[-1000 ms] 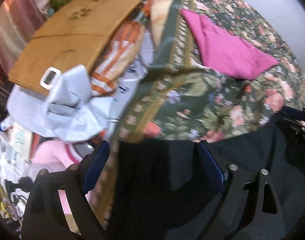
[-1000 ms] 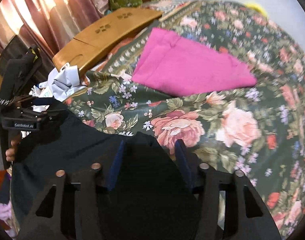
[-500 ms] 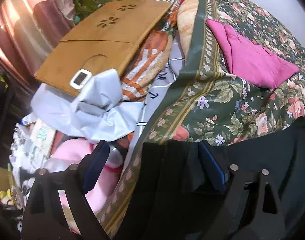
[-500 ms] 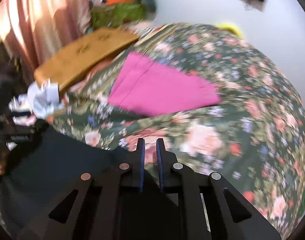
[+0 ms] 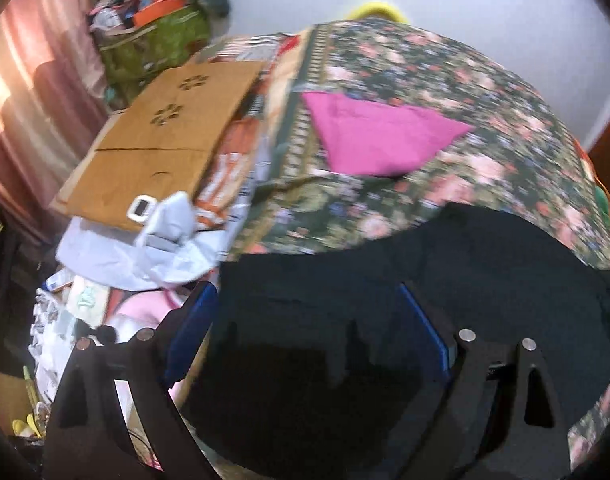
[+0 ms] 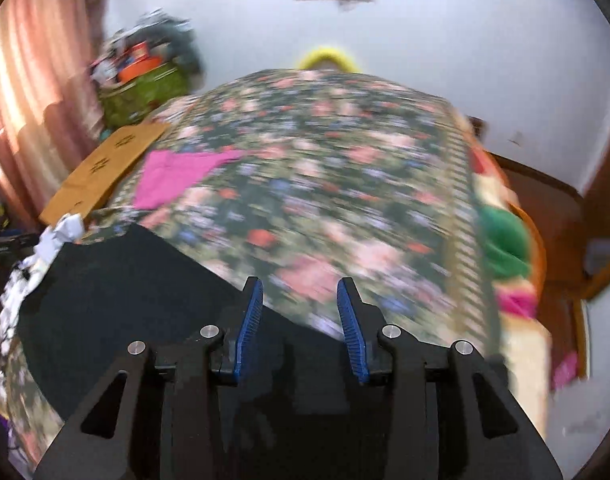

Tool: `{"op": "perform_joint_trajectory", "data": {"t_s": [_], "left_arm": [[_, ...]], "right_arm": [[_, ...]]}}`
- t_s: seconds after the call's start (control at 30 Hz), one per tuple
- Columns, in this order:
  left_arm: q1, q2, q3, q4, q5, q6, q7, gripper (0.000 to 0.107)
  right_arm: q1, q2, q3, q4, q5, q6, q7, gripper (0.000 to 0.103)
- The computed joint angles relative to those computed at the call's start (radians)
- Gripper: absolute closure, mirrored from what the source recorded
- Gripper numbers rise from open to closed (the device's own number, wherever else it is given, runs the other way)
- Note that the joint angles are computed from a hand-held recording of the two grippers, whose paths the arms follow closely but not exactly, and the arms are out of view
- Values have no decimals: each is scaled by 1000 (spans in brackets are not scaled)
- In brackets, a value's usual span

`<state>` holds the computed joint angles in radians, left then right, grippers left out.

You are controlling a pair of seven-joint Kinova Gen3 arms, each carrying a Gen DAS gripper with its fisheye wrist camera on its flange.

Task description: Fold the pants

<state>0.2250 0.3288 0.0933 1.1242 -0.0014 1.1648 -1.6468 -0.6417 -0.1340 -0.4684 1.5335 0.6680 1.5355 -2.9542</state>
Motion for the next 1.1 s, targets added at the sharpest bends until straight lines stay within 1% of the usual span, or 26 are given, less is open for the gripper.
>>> {"op": "perform_joint_trajectory", "data": {"t_s": [0.13, 0.3, 0.4, 0.6, 0.67, 0.73, 0.77, 0.83, 0.87, 0.9, 0.93, 0.97, 1.03, 1.1], "left_arm": [[58, -8, 22, 2, -17, 19, 9, 17], [116, -2, 42, -2, -14, 41, 29, 17], [136, 5, 55, 0, 7, 60, 26, 17], [193, 25, 60, 16, -14, 92, 34, 17], [202, 24, 56, 31, -18, 87, 46, 15], [202, 17, 52, 47, -15, 73, 65, 12], [195, 19, 53, 47, -5, 75, 67, 12], [179, 21, 55, 48, 20, 80, 72, 9], [173, 22, 54, 48, 28, 81, 78, 9], [170, 23, 54, 50, 33, 79, 84, 7], [170, 22, 53, 56, 36, 74, 93, 7], [171, 21, 53, 57, 34, 71, 98, 7], [184, 14, 52, 65, 13, 61, 104, 7], [193, 12, 54, 65, -5, 57, 101, 7]], "right_arm": [[8, -77, -49, 56, -41, 100, -81, 66], [68, -162, -77, 138, -130, 103, -131, 66], [98, -204, -83, 175, -166, 81, -123, 66], [173, -265, -81, 254, -192, 1, -116, 66], [193, -282, -62, 277, -209, -28, -97, 66], [211, -302, -27, 304, -243, -68, -81, 66], [218, -314, -5, 317, -266, -89, -73, 66], [236, -335, 10, 334, -293, -123, -63, 66], [245, -343, 10, 340, -302, -135, -57, 69], [255, -348, 7, 343, -305, -142, -46, 82], [273, -343, -13, 339, -297, -133, -40, 90], [286, -346, -26, 339, -292, -129, -30, 96], [319, -353, -58, 333, -278, -118, -17, 100], [350, -349, -84, 322, -263, -110, 7, 100]]}}
